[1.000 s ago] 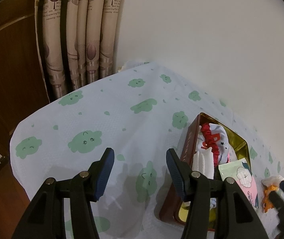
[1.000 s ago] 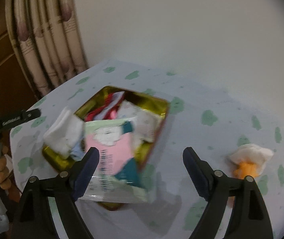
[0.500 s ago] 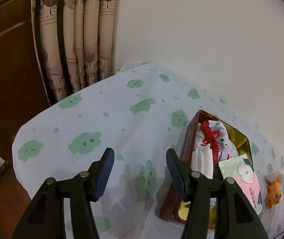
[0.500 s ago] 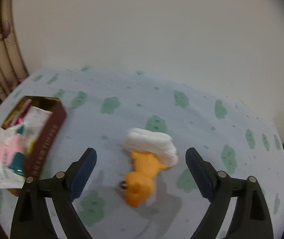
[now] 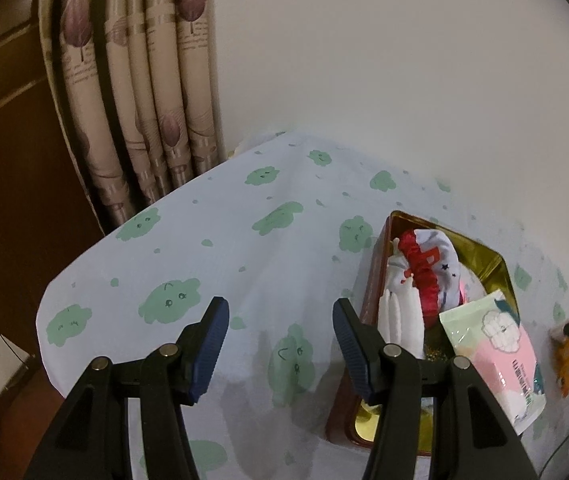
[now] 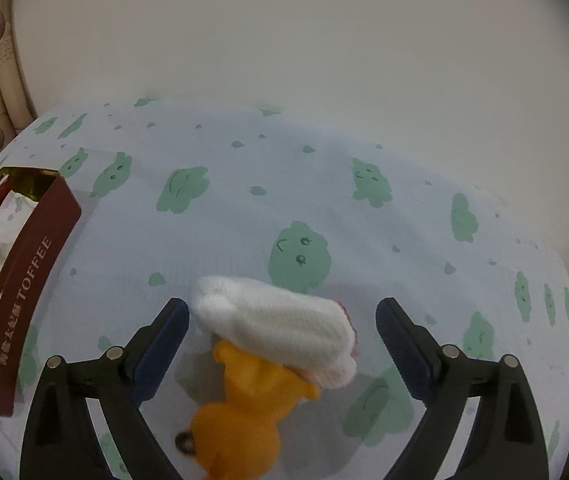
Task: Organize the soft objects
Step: 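Move the right gripper to the white cloth on the orange toy and grasp it, then grasp the orange toy with the left gripper while the right holds the white cloth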
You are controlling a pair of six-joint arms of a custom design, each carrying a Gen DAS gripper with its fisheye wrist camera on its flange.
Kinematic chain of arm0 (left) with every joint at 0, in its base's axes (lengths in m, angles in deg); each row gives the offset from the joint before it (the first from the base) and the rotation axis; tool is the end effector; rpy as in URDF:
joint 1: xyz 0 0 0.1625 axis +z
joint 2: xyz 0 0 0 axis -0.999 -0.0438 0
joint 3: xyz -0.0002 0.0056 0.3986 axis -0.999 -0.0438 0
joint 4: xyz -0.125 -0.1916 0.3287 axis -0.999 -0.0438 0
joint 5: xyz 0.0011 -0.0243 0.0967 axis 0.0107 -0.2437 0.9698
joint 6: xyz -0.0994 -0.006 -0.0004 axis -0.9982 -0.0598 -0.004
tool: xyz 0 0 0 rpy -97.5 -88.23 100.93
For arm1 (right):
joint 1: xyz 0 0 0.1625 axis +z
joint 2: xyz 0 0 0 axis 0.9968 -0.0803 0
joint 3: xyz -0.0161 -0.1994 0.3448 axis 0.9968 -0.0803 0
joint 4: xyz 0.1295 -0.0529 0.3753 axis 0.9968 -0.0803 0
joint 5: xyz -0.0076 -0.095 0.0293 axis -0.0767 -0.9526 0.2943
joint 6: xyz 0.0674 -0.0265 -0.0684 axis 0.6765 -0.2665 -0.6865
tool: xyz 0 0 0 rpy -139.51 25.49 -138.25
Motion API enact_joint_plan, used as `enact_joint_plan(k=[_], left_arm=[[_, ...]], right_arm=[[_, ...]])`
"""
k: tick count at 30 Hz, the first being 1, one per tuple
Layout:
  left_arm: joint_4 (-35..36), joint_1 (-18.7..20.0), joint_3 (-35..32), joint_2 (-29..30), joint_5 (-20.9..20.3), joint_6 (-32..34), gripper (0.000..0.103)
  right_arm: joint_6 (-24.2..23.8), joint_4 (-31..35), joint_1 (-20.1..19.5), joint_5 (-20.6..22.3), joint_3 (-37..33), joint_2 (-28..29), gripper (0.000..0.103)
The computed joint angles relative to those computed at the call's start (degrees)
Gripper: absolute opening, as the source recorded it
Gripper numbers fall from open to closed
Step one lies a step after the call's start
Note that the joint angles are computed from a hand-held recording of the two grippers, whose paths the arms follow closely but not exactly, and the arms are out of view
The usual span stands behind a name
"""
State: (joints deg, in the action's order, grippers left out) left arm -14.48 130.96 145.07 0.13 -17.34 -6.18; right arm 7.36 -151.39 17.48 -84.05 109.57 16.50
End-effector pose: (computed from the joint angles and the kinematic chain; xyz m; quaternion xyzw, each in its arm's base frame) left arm -0.1499 -0.4573 0.3275 -0.0945 0.7856 -0.4390 0.4256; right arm 0.2221 -0.6604 0.1920 0.1482 -0.8723 0.3122 0.3459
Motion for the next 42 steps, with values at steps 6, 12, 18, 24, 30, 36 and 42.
enact_joint_plan(k=[6, 12, 18, 24, 30, 36, 42], left_arm=[[0.2, 0.0, -0.6, 1.7, 0.4, 2.4, 0.055], [-1.4, -0.2, -0.3, 2.2, 0.4, 4.5, 0.055], [-3.0, -2.5, 0.3, 3.1, 2.1, 6.2, 0.055], [-26.6, -5.7, 1.0, 9.0, -3.4, 29.6, 0.055], [-43.3, -5.6, -5.5, 19.6, -17.5, 47.8, 0.055], [-41.2, -3.3, -17.9, 31.8, -29.4, 51.5, 0.055], [-34.0, -1.0, -31.7, 43.4, -35.7, 51.2, 0.055]], right_arm=[[0.8, 1.2, -1.0, 3.5, -1.1, 0.0, 0.071], [0.8, 0.8, -1.3, 5.8, -0.9, -0.4, 0.041], [0.4, -4.5, -1.9, 7.3, 3.7, -3.9, 0.033], [1.7, -10.2, -3.4, 8.8, 11.6, -11.1, 0.033], [2.3, -15.3, -5.2, 9.7, 20.7, -17.9, 0.033], [5.9, -17.8, -7.5, 12.6, 28.7, -24.3, 0.033], [7.8, -19.7, -9.5, 15.8, 33.1, -27.7, 0.033]])
